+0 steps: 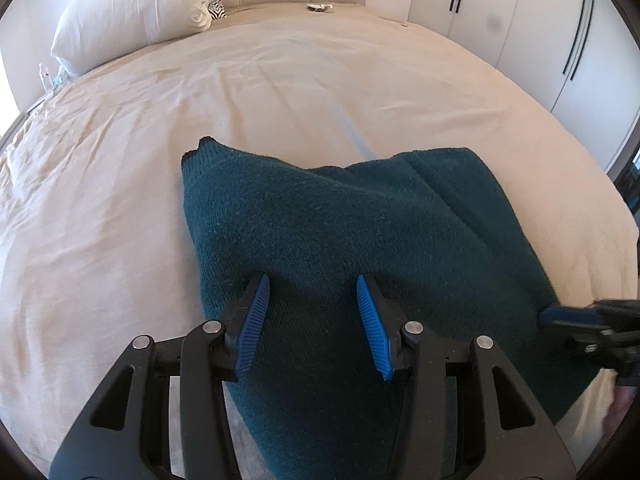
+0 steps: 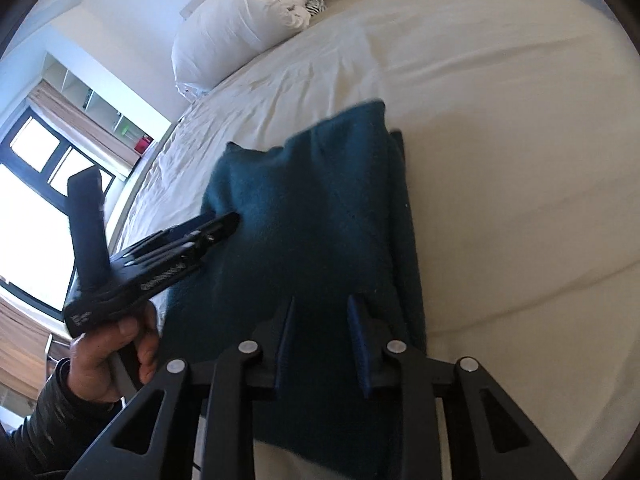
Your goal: Fold small clothes
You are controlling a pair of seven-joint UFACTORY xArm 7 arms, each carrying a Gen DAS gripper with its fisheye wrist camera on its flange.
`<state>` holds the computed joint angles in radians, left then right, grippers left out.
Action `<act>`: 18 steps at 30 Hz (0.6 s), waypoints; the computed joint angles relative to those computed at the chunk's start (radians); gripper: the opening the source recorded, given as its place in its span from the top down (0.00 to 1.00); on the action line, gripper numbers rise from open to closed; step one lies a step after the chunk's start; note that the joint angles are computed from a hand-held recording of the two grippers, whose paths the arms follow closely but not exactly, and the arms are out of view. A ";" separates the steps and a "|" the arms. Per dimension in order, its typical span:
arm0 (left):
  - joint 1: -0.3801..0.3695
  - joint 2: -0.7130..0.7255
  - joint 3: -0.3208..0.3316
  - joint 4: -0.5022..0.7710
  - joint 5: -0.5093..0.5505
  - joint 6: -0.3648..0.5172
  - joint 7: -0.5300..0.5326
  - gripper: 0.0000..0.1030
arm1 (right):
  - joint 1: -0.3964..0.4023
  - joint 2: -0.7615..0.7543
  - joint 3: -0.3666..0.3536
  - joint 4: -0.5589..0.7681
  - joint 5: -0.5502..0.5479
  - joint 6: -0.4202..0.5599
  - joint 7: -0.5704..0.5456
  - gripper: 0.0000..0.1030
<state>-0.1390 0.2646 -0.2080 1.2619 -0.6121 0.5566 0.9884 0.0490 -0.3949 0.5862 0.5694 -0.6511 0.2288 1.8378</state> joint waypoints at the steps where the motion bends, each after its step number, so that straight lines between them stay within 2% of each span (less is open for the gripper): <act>1: -0.002 -0.001 0.001 -0.003 0.004 -0.006 -0.001 0.57 | 0.005 -0.023 0.009 0.005 -0.002 0.025 0.003 0.66; 3: -0.003 -0.001 0.002 -0.003 0.009 -0.008 -0.006 0.57 | -0.014 -0.049 0.039 0.009 -0.026 0.030 0.030 0.63; 5: -0.002 -0.001 0.000 -0.002 0.009 -0.007 -0.004 0.57 | -0.003 -0.041 0.040 0.000 -0.018 0.037 0.022 0.55; 7: -0.003 -0.008 -0.002 -0.012 0.007 -0.015 0.001 0.57 | 0.023 0.004 0.022 -0.007 0.003 0.051 0.006 0.58; 9: -0.006 -0.012 -0.002 -0.020 0.009 -0.033 0.006 0.57 | 0.010 -0.003 0.034 -0.022 -0.037 0.033 0.039 0.58; 11: -0.005 -0.018 -0.003 -0.026 0.005 -0.041 0.008 0.56 | 0.029 -0.031 0.025 -0.035 -0.032 0.033 0.049 0.58; 13: 0.007 -0.032 -0.003 -0.030 -0.020 -0.022 0.018 0.56 | 0.057 -0.091 0.010 -0.065 -0.005 0.040 0.053 0.58; 14: 0.027 -0.045 -0.004 -0.025 -0.062 0.013 0.032 0.56 | 0.072 -0.127 0.004 -0.078 0.015 0.051 0.049 0.55; 15: 0.041 -0.052 0.001 -0.018 -0.098 0.047 0.041 0.54 | 0.071 -0.155 0.005 -0.083 0.028 0.067 0.045 0.51; 17: 0.069 -0.059 0.022 0.006 -0.169 0.122 0.032 0.43 | 0.088 -0.231 -0.008 -0.113 0.070 0.103 0.036 0.38; 18: 0.083 -0.063 0.038 0.013 -0.204 0.140 0.014 0.32 | 0.078 -0.253 -0.011 -0.128 0.080 0.088 0.035 0.36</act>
<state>-0.0557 0.2019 -0.1704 1.2752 -0.8166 0.6970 1.0027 0.1265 -0.6482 0.5757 0.4411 -0.5715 0.3170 1.8731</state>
